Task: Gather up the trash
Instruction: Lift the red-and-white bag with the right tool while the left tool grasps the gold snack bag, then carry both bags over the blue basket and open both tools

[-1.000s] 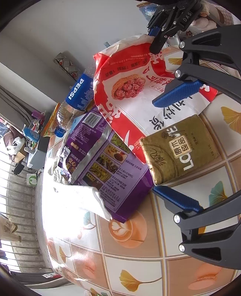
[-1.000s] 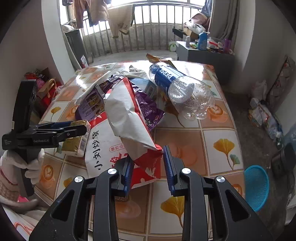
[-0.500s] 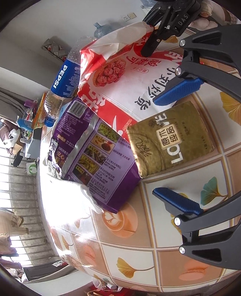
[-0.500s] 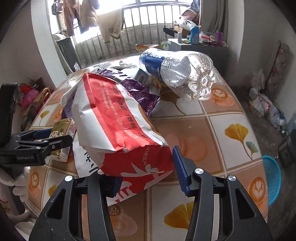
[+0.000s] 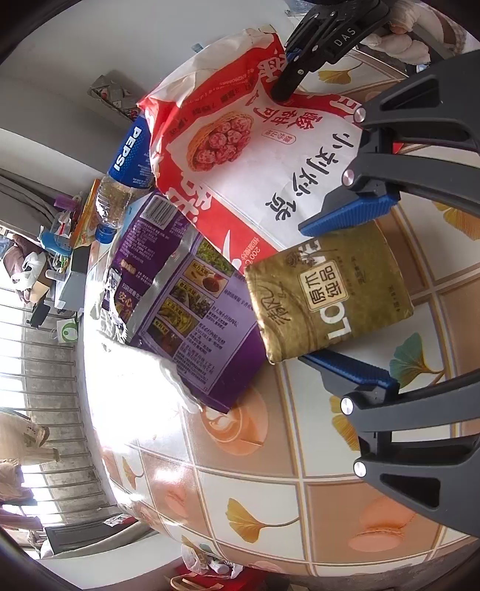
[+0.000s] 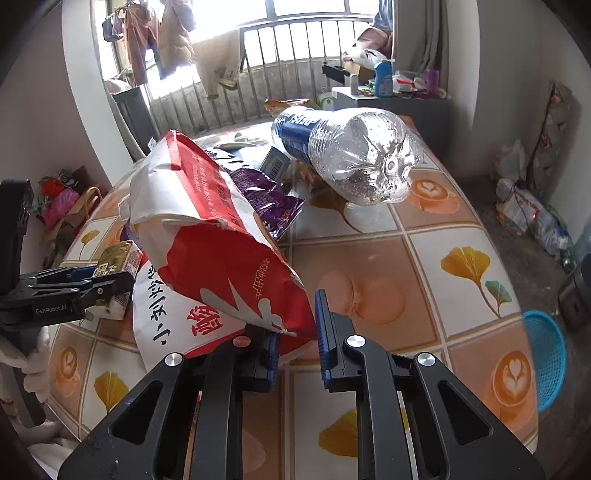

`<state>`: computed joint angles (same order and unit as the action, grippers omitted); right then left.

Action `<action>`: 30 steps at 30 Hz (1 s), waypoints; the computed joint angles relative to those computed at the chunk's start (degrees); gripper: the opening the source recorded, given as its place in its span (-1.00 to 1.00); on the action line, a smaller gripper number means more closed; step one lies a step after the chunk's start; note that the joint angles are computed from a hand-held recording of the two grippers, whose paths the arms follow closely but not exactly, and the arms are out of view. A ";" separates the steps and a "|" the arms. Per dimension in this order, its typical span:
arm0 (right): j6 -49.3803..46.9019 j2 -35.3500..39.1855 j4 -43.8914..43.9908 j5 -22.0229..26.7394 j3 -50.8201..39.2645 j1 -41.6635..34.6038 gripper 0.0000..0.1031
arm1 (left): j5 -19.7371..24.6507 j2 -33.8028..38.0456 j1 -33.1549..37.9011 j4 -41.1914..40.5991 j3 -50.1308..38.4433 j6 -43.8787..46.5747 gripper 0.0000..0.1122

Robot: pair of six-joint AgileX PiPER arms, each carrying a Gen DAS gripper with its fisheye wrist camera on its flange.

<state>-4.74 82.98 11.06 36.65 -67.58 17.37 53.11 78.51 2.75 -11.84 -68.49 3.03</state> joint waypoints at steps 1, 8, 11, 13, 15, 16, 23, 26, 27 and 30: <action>-0.25 -0.71 0.05 -0.22 0.49 -0.12 -0.86 | 0.12 -0.39 0.48 -0.33 0.20 0.33 0.08; -5.38 -4.95 4.67 -0.52 1.95 -2.57 -0.90 | 3.23 -4.00 7.04 -8.09 -0.06 6.07 0.07; -8.45 -7.19 8.11 -0.37 2.57 -4.38 -0.92 | 4.85 -6.02 8.94 -10.67 -1.19 8.28 0.07; -10.01 -7.97 9.67 -0.45 2.27 -5.58 -0.94 | 6.21 -6.90 9.71 -13.12 -2.72 9.85 0.07; -10.36 -9.75 9.87 -0.83 2.51 -6.49 -0.95 | 7.51 -7.07 9.82 -15.39 -5.06 11.07 0.07; -10.81 -10.82 10.35 -1.01 2.82 -7.31 -0.95 | 8.03 -7.03 9.53 -16.27 -6.40 11.50 0.07; -12.03 -17.04 11.24 -2.17 3.77 -17.21 -0.95 | 8.47 -2.62 0.83 -19.51 -17.75 10.86 0.07; -12.70 -18.09 11.25 -3.29 3.83 -24.23 -0.95 | 7.81 2.21 -5.86 -20.41 -25.23 9.66 0.07; -13.03 -18.43 11.54 -3.73 4.08 -26.89 -0.95 | 7.49 4.23 -8.50 -20.08 -28.22 8.92 0.07; -9.64 -18.59 6.62 -6.49 5.30 -33.01 -0.95 | 8.95 12.34 -15.30 -19.92 -40.08 6.56 0.07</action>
<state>-14.39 64.39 17.68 30.16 -62.28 -15.65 62.06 90.85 -12.55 -31.76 -108.56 9.59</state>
